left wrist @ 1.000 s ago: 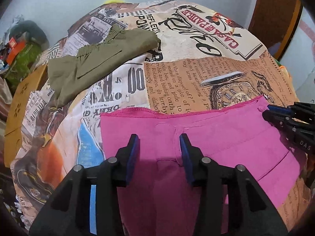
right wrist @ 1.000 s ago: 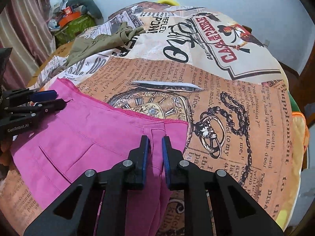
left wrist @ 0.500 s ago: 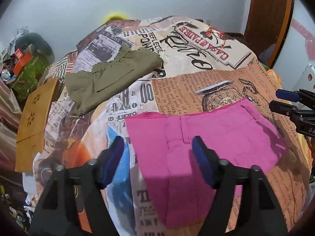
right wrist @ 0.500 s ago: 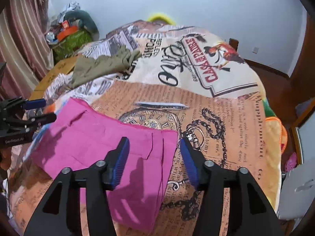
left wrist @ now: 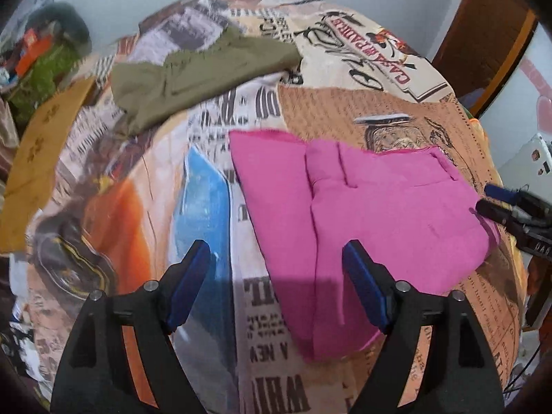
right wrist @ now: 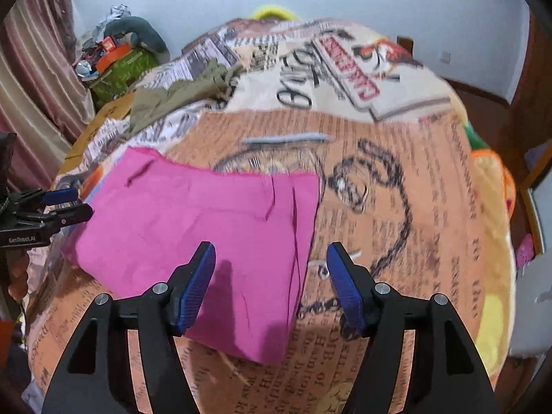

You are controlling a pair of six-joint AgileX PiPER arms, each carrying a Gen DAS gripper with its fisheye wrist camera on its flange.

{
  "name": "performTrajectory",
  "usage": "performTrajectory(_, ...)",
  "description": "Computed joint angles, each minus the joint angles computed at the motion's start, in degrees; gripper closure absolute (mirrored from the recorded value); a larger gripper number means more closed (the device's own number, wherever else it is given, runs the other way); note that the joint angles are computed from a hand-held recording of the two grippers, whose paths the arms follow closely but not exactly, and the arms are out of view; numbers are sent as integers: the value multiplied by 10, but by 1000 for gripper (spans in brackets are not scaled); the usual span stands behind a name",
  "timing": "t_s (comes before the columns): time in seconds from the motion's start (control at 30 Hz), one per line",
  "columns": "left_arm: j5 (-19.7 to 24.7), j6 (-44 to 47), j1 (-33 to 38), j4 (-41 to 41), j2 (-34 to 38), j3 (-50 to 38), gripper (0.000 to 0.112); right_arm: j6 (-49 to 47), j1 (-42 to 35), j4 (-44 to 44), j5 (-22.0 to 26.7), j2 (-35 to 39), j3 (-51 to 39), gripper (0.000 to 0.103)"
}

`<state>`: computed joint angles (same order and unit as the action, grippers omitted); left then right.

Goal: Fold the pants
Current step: 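Grasp the folded trousers with both grippers and lift them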

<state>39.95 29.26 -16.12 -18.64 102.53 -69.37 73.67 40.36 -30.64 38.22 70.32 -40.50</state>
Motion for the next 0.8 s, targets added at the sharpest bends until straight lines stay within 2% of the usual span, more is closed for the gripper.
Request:
performTrajectory(0.17, 39, 15, 21, -55, 26, -28, 32, 31, -21, 10, -66, -7, 48, 40)
performTrajectory(0.27, 57, 28, 25, -83, 34, -40, 32, 19, -43, 37, -104, -22, 70, 40)
performTrajectory(0.63, 72, 25, 14, -94, 78, -77, 33, -70, -87, 108, -160, -5, 73, 37)
performTrajectory(0.73, 54, 3, 1, -76, 78, -76, 46, -112, -106, 142, -182, 1, 75, 37)
performTrajectory(0.8, 50, -2, -8, -75, 78, -76, 63, -139, -116, 168, -189, 5, 74, 39)
